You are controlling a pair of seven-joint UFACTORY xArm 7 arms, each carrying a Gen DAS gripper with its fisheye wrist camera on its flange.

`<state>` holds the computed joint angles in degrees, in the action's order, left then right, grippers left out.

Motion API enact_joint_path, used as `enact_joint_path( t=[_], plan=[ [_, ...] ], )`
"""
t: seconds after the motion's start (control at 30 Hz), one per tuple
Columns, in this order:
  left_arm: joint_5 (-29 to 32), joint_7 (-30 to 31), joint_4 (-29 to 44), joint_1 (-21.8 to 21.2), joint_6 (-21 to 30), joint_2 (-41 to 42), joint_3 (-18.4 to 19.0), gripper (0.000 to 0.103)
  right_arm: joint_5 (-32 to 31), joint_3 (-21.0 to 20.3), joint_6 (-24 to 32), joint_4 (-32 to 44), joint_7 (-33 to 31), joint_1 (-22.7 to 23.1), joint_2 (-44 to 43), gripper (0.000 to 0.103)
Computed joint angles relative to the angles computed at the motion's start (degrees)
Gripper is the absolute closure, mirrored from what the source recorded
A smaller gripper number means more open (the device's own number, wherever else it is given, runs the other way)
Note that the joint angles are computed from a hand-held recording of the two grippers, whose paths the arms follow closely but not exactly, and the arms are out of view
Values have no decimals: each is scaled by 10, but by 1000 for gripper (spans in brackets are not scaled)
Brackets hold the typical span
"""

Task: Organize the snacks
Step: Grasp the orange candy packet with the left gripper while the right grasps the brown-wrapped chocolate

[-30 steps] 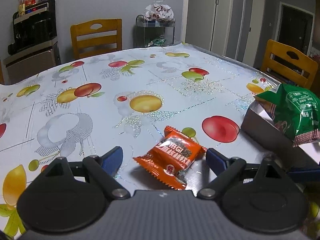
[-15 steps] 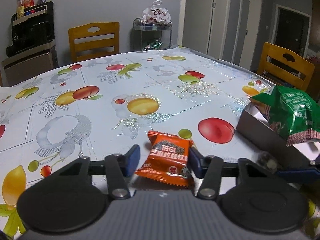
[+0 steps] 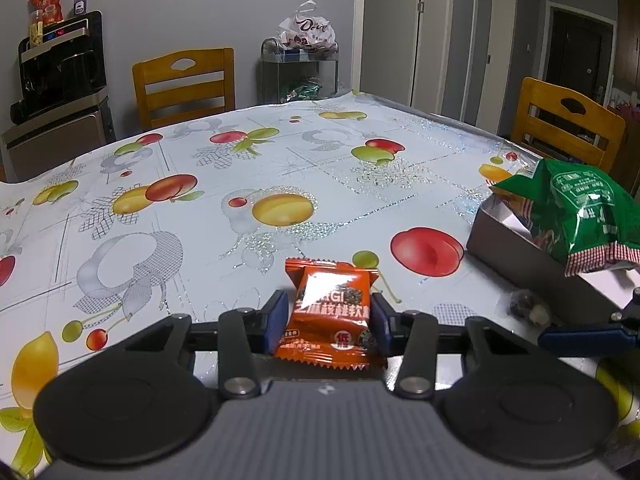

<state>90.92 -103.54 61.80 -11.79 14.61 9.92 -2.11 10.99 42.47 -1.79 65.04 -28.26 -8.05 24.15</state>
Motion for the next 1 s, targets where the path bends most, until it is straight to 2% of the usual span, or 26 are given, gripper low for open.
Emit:
enact_joint_path(
  t=[0.27,0.77,0.83,0.9,1.0],
  plan=[
    [0,0,0,0,0,0,0,60,5,-5,7,0,6,2,-3,55],
    [0,-1,-1,0,-1,-1,0,60,34,-14,9,-5,-12,12,-10,64],
    [0,-1,-1,0,-2,-1,0,60,32,-17,5,-7,-14,16,-11,68],
    [0,-1,-1,0,-2,-1,0,60,23,-30,-5,-11,-14,28,-14,77],
    [1,-3,-1,1,-3,-1,0,60,9,-22,-14,-16,-9,20,-13,78]
  ],
)
